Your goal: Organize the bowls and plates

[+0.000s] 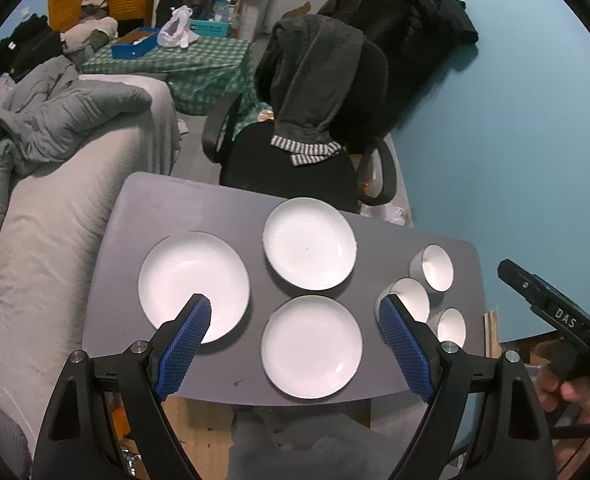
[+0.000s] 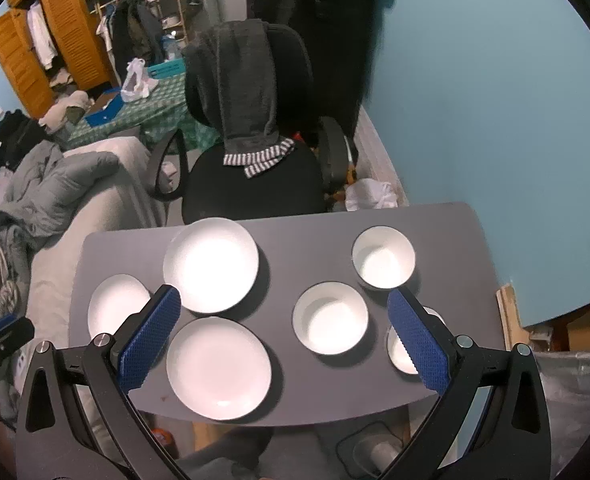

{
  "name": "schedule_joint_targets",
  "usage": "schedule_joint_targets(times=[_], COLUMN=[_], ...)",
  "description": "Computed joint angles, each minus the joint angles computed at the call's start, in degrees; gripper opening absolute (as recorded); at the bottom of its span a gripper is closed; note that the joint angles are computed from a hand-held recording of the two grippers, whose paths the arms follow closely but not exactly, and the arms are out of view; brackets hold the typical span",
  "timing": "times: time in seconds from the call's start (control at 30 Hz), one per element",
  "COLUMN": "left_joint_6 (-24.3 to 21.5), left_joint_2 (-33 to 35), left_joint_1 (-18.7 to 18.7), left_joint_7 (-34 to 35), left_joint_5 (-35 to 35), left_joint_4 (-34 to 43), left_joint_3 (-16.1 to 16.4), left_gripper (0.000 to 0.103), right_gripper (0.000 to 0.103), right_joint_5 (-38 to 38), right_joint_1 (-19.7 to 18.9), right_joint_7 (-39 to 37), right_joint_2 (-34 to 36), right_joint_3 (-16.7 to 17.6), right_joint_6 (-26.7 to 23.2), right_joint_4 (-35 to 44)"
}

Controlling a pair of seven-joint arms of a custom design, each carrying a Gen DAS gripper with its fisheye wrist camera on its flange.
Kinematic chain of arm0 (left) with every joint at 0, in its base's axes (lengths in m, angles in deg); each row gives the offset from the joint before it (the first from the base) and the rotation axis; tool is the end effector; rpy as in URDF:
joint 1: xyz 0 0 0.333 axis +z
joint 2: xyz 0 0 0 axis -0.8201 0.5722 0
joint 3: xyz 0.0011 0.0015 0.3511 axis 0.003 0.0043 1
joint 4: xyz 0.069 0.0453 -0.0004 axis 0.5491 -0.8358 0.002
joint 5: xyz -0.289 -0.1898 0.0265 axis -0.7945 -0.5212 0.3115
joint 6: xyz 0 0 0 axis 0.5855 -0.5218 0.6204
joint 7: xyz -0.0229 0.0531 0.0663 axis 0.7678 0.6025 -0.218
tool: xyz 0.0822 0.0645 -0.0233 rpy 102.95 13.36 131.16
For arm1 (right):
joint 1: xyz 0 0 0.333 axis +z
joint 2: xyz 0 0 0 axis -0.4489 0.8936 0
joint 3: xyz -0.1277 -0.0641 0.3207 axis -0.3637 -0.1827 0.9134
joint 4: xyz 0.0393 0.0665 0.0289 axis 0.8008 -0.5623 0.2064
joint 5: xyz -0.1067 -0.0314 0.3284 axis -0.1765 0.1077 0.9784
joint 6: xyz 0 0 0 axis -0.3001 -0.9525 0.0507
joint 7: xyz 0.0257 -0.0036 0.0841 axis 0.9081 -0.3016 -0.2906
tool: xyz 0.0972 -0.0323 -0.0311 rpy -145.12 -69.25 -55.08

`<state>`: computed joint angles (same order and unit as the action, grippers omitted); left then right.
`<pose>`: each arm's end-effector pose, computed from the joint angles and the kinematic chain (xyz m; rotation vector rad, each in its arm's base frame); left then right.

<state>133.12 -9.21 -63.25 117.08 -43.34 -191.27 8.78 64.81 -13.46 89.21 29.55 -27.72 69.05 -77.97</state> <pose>0.4658 -0.1891 0.6031 -2.3418 1.7258 -0.7501 0.5680 0.1577 0.6190 -2.0289 1.8631 -0.4616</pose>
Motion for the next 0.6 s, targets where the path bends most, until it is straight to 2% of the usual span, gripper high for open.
schedule_joint_targets(times=[0.4,0.6], left_joint_6=[2.77,3.83], left_joint_2=[-2.65,-1.93], left_joint_1=[1.79,1.63], left_joint_7=[0.69,4.08], left_joint_5=[-2.70,-6.53], left_joint_4=[-8.62,-12.16], left_joint_3=[0.96,1.85], left_gripper=[0.087,0.087], right_gripper=[0.101,0.101], right_joint_5=[6.75,7.99], right_joint_1=[-0.22,-0.37], right_joint_7=[-6.33,-8.10], right_joint_2=[1.38,2.36], right_joint_3=[0.90,0.87], right_joint_6=[0.14,0.89], right_joint_4=[-2.27,-5.15])
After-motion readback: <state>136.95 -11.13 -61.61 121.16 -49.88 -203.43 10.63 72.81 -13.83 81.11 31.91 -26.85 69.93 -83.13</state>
